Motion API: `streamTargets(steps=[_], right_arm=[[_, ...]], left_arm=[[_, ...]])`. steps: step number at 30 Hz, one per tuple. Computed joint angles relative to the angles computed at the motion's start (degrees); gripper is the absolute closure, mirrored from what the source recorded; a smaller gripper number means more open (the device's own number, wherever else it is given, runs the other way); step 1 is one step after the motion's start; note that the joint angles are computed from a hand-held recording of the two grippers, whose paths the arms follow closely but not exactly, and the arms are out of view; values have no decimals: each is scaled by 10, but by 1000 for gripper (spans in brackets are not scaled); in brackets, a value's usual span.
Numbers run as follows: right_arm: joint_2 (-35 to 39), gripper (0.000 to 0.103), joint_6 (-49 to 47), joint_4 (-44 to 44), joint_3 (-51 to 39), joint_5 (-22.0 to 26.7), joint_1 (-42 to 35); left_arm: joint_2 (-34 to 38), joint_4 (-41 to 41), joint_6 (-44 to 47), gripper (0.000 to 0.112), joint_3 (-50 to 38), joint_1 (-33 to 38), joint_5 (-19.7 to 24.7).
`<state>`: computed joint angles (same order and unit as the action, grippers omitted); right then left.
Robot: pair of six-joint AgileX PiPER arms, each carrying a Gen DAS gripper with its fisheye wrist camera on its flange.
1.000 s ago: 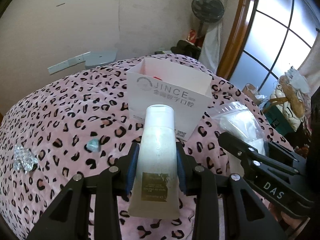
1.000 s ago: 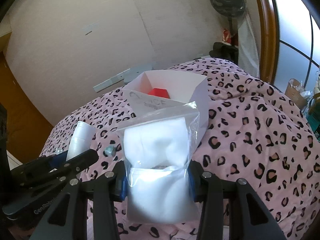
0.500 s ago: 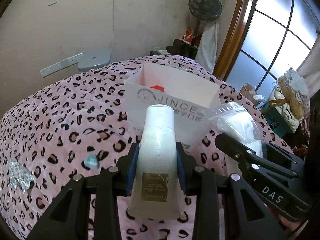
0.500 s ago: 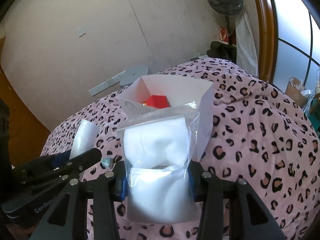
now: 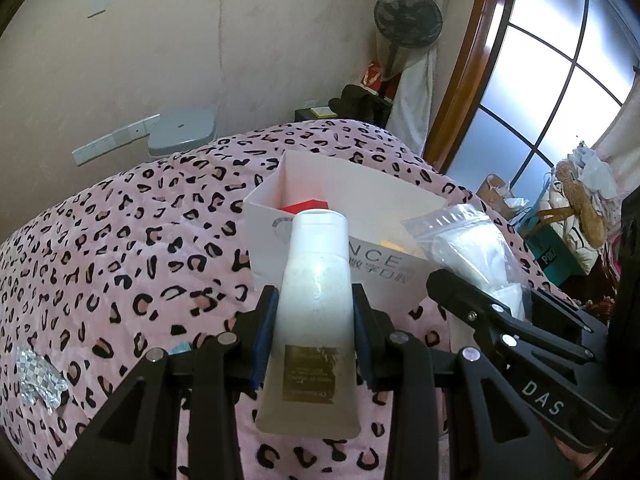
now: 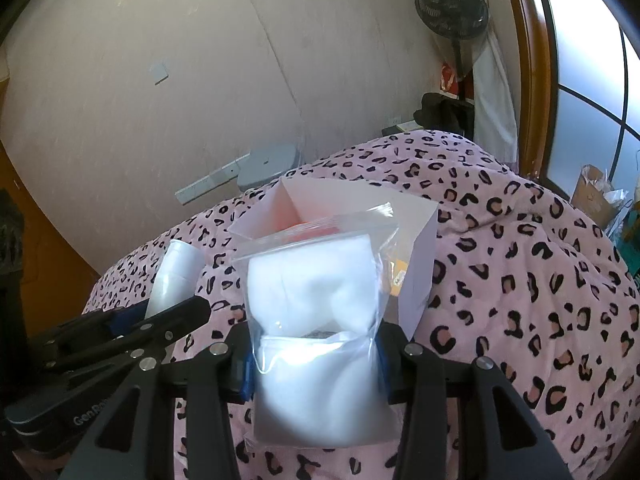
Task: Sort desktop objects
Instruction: 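Lower both items into the paper bag and open both tools to release them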
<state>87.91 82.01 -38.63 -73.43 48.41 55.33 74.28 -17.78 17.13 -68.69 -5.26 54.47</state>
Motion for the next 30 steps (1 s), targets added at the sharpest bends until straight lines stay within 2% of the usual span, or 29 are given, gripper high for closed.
streamTargets(steps=[7, 15, 19, 30], right_arm=[[2, 59, -22, 1, -17, 3, -21], [15, 59, -75, 13, -57, 11, -60], [31, 59, -113, 24, -89, 14, -82], [84, 59, -204, 83, -158, -3, -154]], left_arm=[[45, -21, 4, 76, -54, -4, 15], [129, -23, -15, 76, -168, -18, 42], [191, -58, -13, 76, -244, -11, 81], [341, -48, -65, 76, -445, -21, 149]])
